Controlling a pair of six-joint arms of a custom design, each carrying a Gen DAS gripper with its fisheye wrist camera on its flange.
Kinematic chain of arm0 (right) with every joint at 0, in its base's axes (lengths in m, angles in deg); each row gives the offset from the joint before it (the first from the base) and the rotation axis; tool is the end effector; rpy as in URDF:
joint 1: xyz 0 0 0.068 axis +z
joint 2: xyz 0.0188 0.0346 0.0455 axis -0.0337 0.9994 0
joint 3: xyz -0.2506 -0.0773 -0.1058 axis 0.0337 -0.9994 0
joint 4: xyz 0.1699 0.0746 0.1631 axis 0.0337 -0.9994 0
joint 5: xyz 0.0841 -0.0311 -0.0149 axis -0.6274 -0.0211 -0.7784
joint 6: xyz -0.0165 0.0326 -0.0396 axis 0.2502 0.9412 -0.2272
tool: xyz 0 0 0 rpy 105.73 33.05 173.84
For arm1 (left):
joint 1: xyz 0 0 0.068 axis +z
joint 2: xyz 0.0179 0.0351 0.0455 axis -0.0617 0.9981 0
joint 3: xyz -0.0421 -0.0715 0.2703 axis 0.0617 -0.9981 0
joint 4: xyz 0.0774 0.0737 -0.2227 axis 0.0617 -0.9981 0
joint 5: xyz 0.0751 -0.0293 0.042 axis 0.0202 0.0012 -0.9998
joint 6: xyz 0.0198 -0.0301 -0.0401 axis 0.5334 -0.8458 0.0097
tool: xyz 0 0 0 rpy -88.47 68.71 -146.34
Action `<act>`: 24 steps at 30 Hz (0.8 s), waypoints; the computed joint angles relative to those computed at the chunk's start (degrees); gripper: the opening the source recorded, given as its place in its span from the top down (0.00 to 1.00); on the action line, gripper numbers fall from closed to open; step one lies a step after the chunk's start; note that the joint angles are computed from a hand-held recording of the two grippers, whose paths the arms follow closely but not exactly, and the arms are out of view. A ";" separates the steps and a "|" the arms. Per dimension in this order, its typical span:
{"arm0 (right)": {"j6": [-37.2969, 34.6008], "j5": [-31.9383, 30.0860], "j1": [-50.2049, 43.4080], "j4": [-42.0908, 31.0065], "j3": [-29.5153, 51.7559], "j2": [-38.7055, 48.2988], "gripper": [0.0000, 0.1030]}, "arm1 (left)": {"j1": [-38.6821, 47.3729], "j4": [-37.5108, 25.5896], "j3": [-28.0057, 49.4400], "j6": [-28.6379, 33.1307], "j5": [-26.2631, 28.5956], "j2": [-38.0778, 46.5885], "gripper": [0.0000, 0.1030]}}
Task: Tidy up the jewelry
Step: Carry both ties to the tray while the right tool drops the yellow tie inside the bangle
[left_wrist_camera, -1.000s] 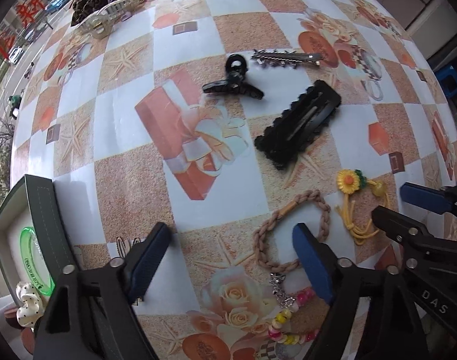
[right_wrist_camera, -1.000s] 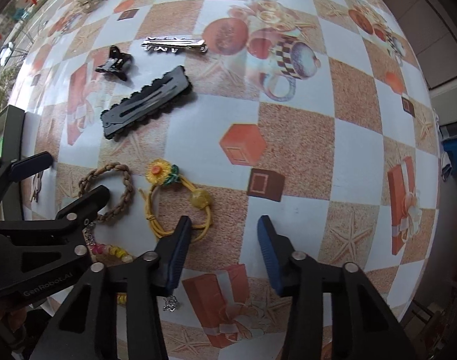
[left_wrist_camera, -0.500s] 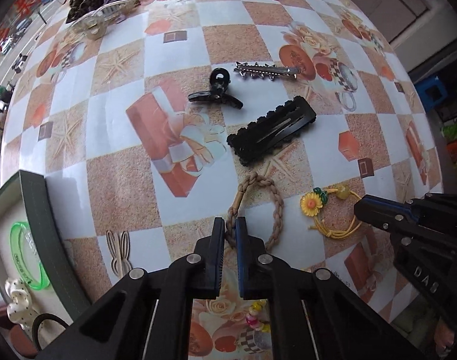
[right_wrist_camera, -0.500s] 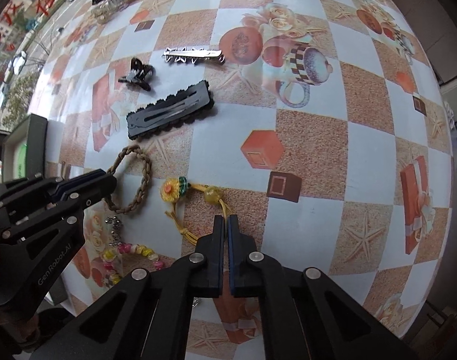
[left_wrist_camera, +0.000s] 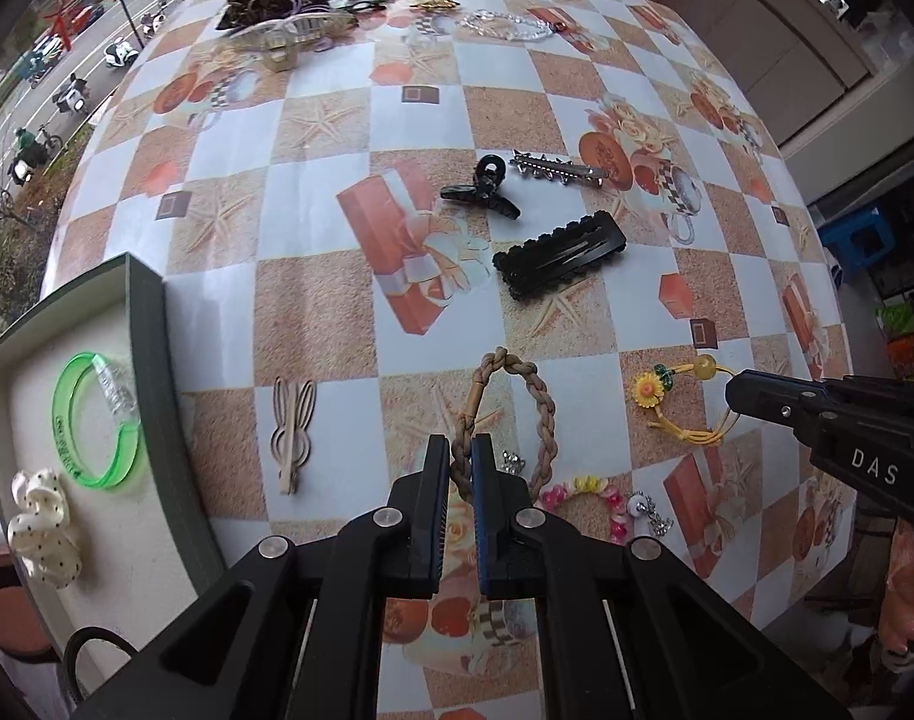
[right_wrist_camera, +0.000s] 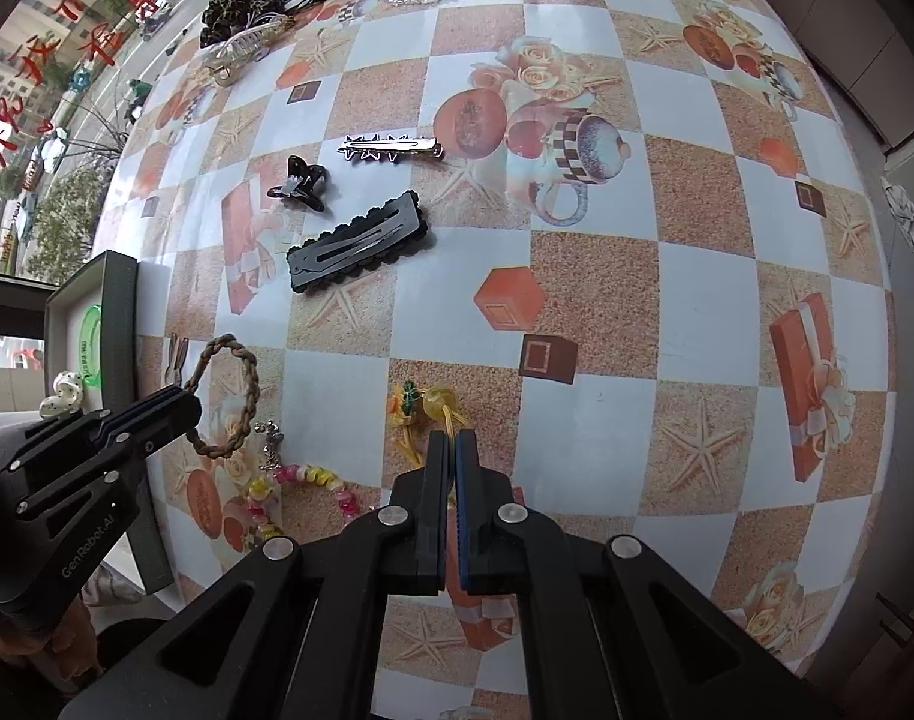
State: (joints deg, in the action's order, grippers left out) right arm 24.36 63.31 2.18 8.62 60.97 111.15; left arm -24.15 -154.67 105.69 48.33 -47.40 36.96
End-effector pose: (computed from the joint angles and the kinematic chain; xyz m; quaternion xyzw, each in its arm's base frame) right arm 0.2654 0.0225 0.2520 0.3307 0.9389 0.0770 0.0570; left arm 0.3645 -0.1462 0.2447 0.3976 0.9084 -0.1186 0.0508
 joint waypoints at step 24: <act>-3.21 -0.49 9.35 -8.26 25.87 10.40 0.98 | 19.02 -6.55 7.39 3.27 3.28 -1.40 0.89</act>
State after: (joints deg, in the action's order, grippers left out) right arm 21.15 62.82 11.53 0.36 86.84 121.55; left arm -5.13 -161.21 113.07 51.61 -44.12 35.57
